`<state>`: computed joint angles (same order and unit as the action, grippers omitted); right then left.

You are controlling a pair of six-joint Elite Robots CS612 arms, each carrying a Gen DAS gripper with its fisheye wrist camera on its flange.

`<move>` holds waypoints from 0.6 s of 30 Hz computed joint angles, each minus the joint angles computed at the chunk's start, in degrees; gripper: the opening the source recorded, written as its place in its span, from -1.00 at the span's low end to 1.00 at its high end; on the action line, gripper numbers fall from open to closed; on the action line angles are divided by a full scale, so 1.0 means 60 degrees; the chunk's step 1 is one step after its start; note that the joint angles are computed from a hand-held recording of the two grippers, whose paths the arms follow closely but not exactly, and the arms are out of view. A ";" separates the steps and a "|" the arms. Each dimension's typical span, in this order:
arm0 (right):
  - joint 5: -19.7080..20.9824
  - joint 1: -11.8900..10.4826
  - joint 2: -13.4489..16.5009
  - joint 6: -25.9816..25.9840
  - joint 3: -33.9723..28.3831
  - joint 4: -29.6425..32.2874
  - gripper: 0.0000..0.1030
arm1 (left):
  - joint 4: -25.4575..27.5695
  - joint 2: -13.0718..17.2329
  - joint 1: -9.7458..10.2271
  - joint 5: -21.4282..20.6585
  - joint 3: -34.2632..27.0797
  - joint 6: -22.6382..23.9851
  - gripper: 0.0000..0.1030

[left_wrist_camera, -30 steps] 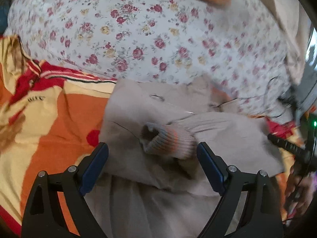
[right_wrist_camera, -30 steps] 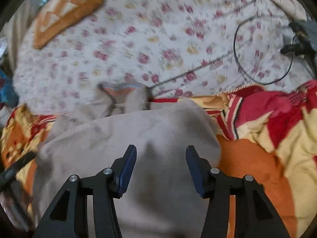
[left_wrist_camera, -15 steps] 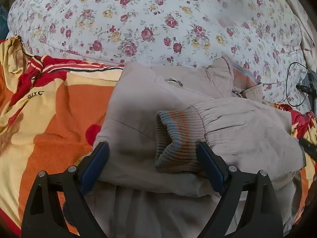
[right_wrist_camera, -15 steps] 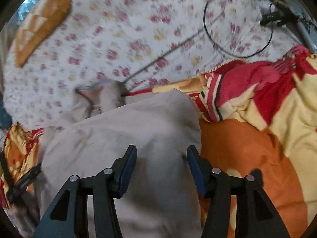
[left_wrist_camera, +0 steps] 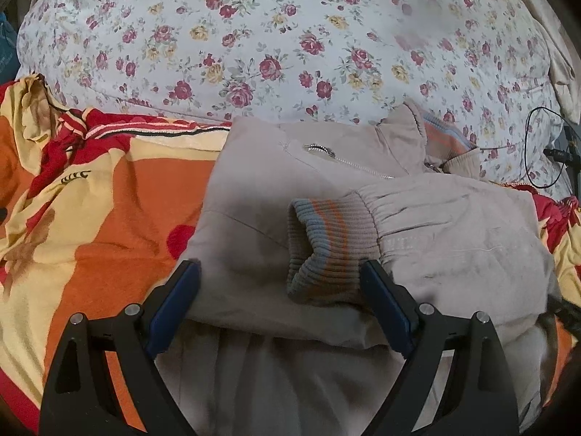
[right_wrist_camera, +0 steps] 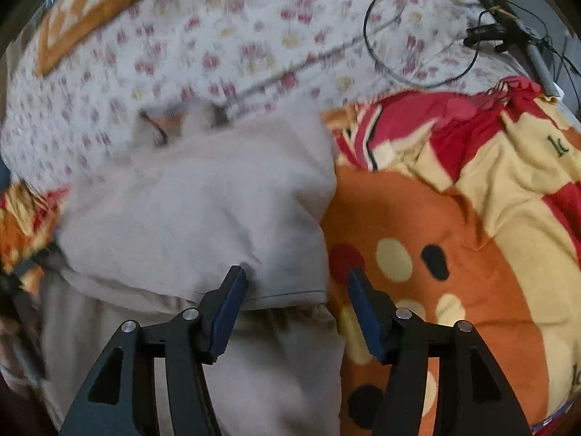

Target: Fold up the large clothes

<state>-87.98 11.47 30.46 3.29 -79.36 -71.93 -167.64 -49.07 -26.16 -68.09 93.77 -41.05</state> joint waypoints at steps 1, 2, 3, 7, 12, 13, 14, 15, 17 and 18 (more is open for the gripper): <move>-0.0088 -0.0002 0.0020 -0.0023 0.0125 0.0111 0.42 | -0.0001 -0.0024 -0.0014 0.0014 0.0028 0.0016 0.77; -0.0079 -0.0018 0.0018 -0.0007 0.0173 0.0153 0.44 | -0.0006 -0.0043 -0.0024 0.0019 0.0055 0.0028 0.77; -0.0006 -0.0055 0.0056 0.0108 0.0102 0.0102 0.44 | -0.0012 -0.0064 -0.0031 0.0021 0.0080 0.0045 0.77; -0.0469 0.0005 0.0021 0.0204 -0.0157 -0.0011 0.44 | -0.0099 -0.0139 -0.0045 0.0015 0.0152 0.0061 0.77; -0.0365 -0.0024 0.0089 0.0358 -0.0799 -0.0004 0.48 | -0.0438 -0.0275 -0.0033 -0.0095 0.0312 -0.0041 0.77; -0.0258 -0.0035 0.0116 0.0367 -0.0887 -0.0042 0.48 | -0.0506 -0.0297 -0.0035 -0.0080 0.0348 -0.0059 0.77; -0.0062 -0.0037 0.0141 0.0341 -0.0939 -0.0066 0.48 | -0.0588 -0.0312 -0.0031 -0.0100 0.0383 -0.0078 0.77; 0.0087 -0.0040 0.0144 0.0281 -0.0956 -0.0014 0.48 | -0.0659 -0.0319 -0.0021 -0.0164 0.0408 -0.0108 0.77; 0.0101 0.0007 0.0121 0.0140 -0.0875 -0.0005 0.48 | -0.0838 -0.0322 0.0016 -0.0393 0.0457 -0.0173 0.77; 0.0004 0.0016 0.0138 0.0143 -0.0883 -0.0042 0.48 | -0.0910 -0.0323 0.0033 -0.0510 0.0477 -0.0218 0.77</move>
